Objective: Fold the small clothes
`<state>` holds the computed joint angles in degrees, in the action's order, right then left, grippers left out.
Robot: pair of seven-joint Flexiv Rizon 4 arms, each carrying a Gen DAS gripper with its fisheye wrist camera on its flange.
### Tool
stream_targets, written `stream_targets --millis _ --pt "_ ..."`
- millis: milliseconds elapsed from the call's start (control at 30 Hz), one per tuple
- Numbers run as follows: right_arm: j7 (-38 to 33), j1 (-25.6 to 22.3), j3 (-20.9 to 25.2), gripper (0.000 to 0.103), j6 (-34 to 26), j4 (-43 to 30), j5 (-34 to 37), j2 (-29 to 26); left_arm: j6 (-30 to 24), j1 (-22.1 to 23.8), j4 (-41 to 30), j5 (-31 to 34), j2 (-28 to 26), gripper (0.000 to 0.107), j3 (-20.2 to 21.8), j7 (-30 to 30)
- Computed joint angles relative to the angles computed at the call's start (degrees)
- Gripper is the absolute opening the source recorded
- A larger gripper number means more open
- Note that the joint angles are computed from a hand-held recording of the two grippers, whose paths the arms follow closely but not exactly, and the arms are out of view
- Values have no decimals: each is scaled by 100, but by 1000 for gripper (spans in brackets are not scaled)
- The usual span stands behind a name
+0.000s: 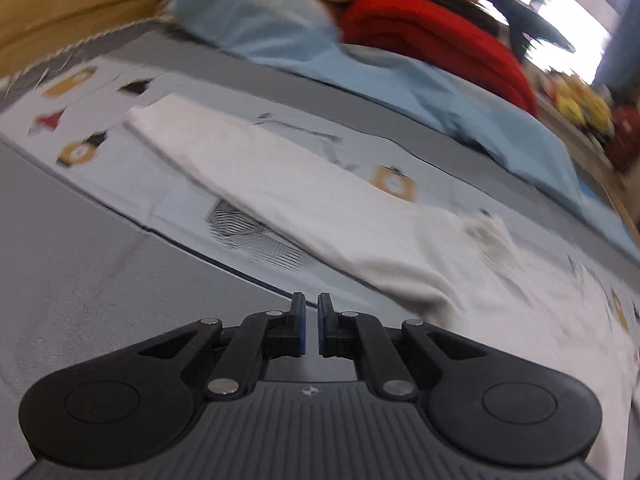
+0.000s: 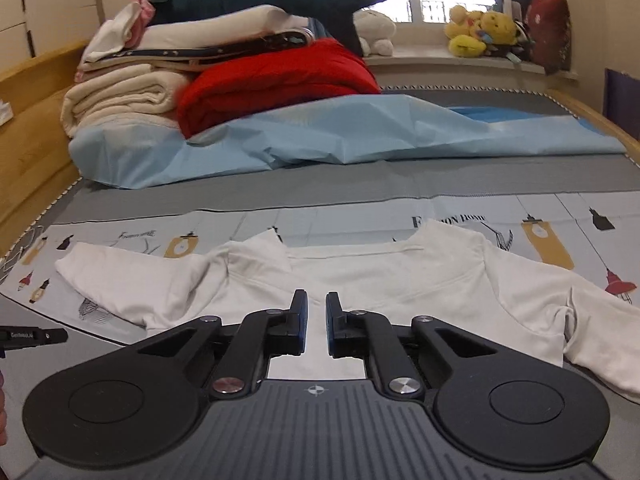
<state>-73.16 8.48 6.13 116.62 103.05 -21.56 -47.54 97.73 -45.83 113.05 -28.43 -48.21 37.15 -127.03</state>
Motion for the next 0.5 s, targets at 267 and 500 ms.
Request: stream_targets --millis 267,500 --pt "106 -294 308 10 -592 -216 -357 -130 547 1430 -350 86 -391 7 -281 711" --pt "-98 -312 298 10 -1049 -355 -364 -216 843 2754 -587 -321 -585 43 -909 1027"
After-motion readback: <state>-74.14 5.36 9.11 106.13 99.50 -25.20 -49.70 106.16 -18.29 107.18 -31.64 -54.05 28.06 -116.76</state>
